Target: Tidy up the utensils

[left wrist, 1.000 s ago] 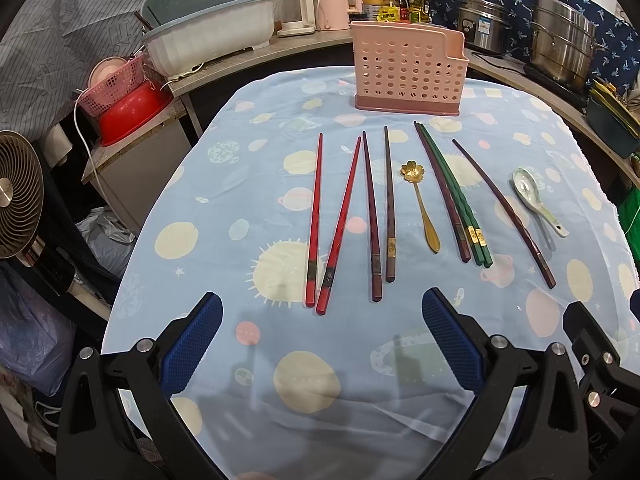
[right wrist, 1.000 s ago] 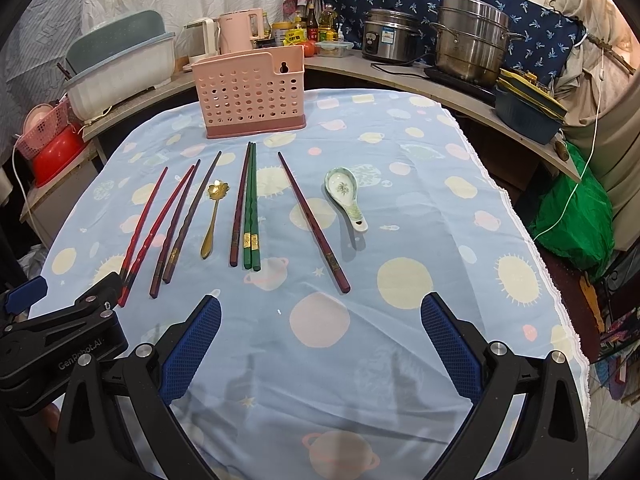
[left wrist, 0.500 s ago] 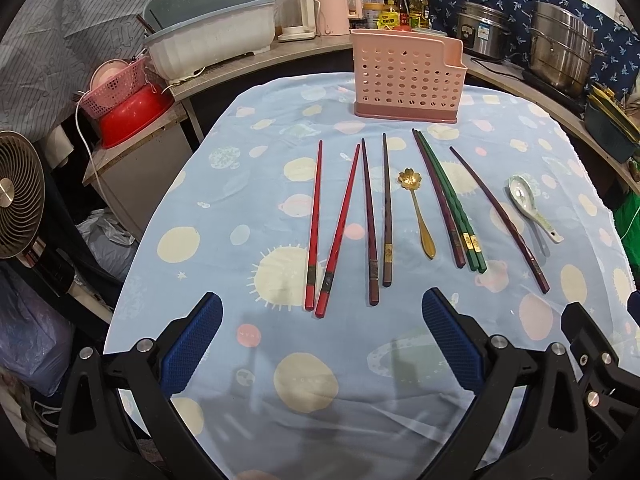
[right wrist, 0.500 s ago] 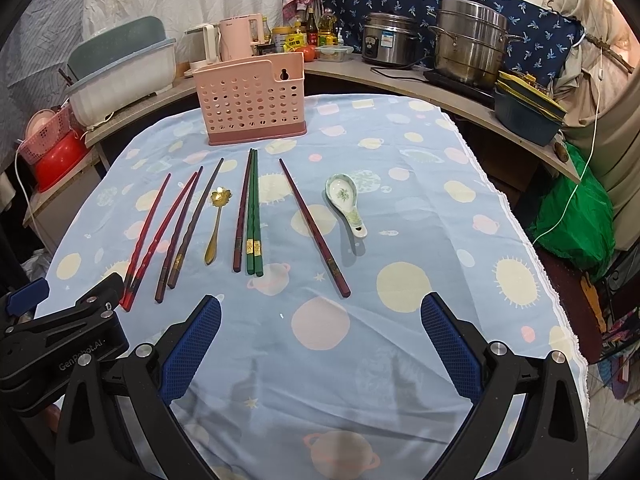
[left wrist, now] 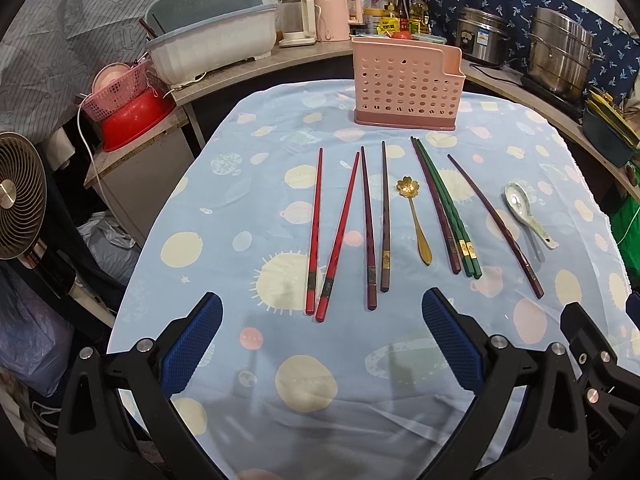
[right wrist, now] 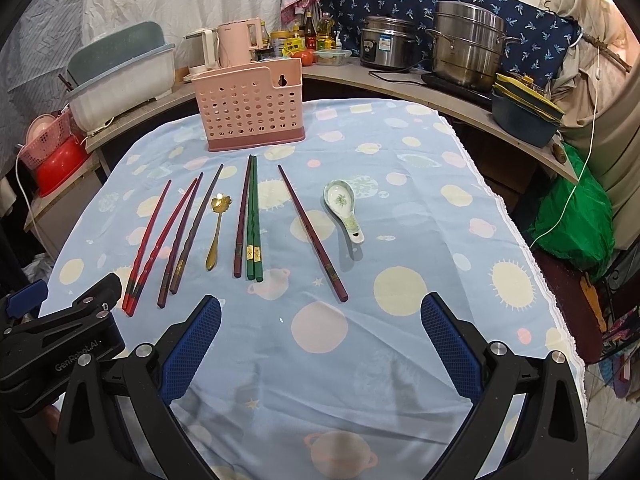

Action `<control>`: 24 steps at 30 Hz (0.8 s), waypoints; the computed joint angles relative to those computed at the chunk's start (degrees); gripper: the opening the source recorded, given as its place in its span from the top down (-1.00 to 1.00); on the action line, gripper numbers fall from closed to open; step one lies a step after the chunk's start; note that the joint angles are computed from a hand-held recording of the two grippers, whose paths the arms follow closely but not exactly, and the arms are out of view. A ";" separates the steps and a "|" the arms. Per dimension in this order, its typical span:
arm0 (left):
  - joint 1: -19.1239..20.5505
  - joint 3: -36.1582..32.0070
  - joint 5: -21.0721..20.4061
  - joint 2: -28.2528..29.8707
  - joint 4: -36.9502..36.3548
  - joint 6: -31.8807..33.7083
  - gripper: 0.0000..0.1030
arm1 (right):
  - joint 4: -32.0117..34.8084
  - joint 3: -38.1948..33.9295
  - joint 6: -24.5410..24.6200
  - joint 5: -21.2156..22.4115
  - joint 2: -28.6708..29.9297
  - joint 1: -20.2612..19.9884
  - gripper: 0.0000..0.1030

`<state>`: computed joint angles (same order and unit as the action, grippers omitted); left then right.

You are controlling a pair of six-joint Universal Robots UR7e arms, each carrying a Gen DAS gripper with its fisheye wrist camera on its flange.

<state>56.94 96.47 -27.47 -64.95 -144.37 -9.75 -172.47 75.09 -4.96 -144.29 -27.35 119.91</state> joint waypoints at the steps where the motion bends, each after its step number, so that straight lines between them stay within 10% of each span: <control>1: 0.00 -0.07 -0.04 0.03 0.07 -0.04 -0.85 | 0.04 0.01 0.01 0.02 -0.02 -0.03 -0.87; 24: 2.06 -4.74 0.02 3.04 2.05 0.21 -0.85 | 4.45 -4.48 -0.47 2.27 1.71 -1.38 -0.87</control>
<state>59.00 91.73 -27.45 -61.90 -142.33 -9.54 -168.02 70.61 -5.43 -142.02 -25.63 118.53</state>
